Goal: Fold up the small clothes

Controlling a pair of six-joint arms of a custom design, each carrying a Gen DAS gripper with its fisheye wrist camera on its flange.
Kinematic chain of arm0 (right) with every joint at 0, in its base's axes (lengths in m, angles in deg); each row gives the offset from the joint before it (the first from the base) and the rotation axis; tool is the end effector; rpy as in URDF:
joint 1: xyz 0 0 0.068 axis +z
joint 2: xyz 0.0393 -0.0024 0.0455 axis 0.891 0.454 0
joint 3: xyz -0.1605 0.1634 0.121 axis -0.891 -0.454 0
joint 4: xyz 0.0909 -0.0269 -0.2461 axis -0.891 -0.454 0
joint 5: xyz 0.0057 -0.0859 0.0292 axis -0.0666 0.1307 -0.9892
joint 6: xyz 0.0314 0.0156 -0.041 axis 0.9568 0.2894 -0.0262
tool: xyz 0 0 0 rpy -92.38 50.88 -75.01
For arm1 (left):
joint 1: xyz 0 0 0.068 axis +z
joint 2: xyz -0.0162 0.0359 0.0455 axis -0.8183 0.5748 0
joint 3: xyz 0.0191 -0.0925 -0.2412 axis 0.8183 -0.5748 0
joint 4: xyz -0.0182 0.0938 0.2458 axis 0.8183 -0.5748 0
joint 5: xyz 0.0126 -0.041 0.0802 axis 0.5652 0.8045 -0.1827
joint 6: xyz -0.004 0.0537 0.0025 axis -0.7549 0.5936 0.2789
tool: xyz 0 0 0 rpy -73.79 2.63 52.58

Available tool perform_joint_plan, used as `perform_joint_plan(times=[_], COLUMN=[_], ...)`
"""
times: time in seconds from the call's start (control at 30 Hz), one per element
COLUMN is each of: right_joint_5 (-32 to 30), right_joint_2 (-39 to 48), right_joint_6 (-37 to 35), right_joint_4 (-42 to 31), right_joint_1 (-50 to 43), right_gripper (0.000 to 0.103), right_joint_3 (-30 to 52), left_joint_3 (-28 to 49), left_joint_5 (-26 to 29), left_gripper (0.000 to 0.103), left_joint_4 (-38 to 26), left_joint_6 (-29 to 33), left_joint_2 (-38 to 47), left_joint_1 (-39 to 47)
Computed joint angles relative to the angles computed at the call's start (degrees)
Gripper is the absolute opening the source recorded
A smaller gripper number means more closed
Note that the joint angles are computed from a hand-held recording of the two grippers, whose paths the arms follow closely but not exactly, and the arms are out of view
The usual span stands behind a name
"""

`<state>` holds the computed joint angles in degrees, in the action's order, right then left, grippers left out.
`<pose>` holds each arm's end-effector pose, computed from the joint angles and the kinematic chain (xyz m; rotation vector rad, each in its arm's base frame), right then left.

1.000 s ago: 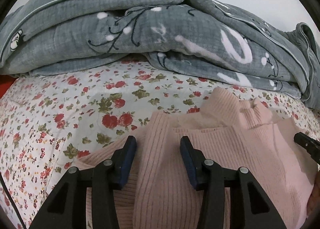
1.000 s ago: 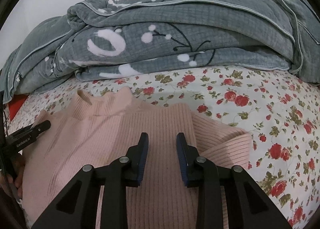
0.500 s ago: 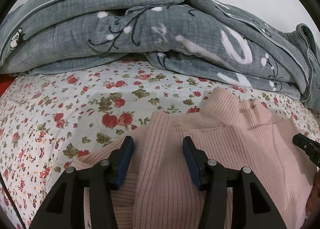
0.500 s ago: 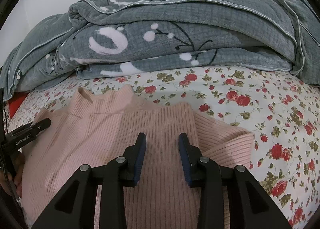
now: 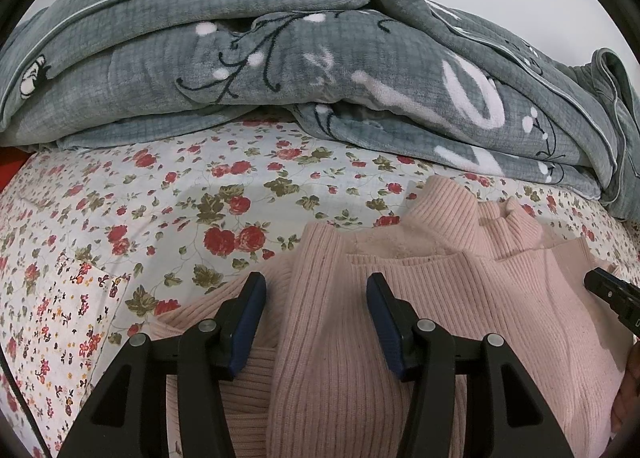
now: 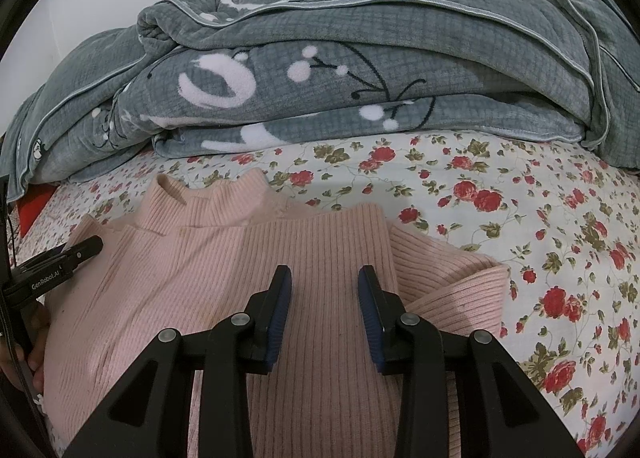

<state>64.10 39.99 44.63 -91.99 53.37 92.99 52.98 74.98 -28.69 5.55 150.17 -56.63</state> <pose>0.2377 -0.0306 0.1708 0.0153 2.3703 0.2233 0.2673 -0.0089 0.1790 -0.0080 2.3814 -0.0668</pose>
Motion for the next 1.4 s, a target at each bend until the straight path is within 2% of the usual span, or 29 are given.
perform_joint_plan(times=[0.43, 0.5, 0.53, 0.6, 0.73, 0.77, 0.83, 0.97, 1.17, 1.23, 1.27, 1.3, 1.33, 1.4], right_joint_5=[0.0, 0.0, 0.0, -0.1, 0.4, 0.3, 0.7, 0.7, -1.2, -3.1, -3.7, -4.5, -4.3, -4.3], right_joint_2=[0.1, -0.2, -0.4, -1.3, -2.7, -2.6, -2.4, 0.7, -0.3, -2.2, -3.3, -5.2, -6.4, -9.6], right_joint_6=[0.0, 0.1, 0.3, 0.7, 2.0, 2.3, 2.8, 3.5, 4.1, 4.0, 4.0, 3.9, 3.8, 2.7], right_joint_4=[0.2, 0.5, 0.7, 1.1, 1.8, 1.8, 1.9, 0.5, 0.4, 0.3, -0.2, -1.5, -2.9, -6.3], right_joint_1=[0.0, -0.1, -0.2, -0.6, -1.7, -2.0, -2.4, -3.1, -4.3, -5.2, -5.6, -6.5, -6.9, -8.8], right_gripper=[0.035, 0.035, 0.035, 0.035, 0.035, 0.034, 0.034, 0.034, 0.037, 0.046, 0.05, 0.052, 0.053, 0.059], right_joint_3=[0.0, -0.3, -0.5, -1.1, -1.9, -1.9, -1.8, 0.0, -0.4, -1.0, -1.0, -0.9, -0.5, 0.2], left_joint_3=[-0.7, -1.4, -1.5, -1.3, -2.7, -3.4, -3.5, 0.5, 0.2, -0.2, -0.6, -1.1, -1.5, -2.8], left_joint_5=[1.1, 2.7, 3.1, 5.4, 11.2, 12.2, 12.9, 12.6, 11.4, 11.8, 12.1, 11.1, 10.4, 12.1], left_gripper=[0.049, 0.032, 0.028, 0.015, 0.011, 0.007, 0.008, 0.011, 0.015, 0.024, 0.034, 0.052, 0.06, 0.063], left_joint_4=[0.3, 0.8, 0.9, 0.9, 3.1, 4.0, 4.2, 0.5, 0.7, 1.0, 1.2, 1.6, 1.8, 3.0], left_joint_6=[-0.5, -0.8, -1.0, -1.3, -3.4, -4.2, -5.3, -5.8, -5.2, -4.7, -4.3, -4.4, -4.4, -4.2], left_joint_2=[-1.2, -2.3, -2.3, -1.8, -2.8, -3.6, -3.4, 2.2, 2.0, 1.3, 0.7, -0.3, -1.1, -3.4], left_joint_1=[0.5, 1.3, 1.5, 3.0, 7.1, 8.1, 9.1, 9.3, 8.3, 8.2, 8.2, 7.8, 7.8, 8.5])
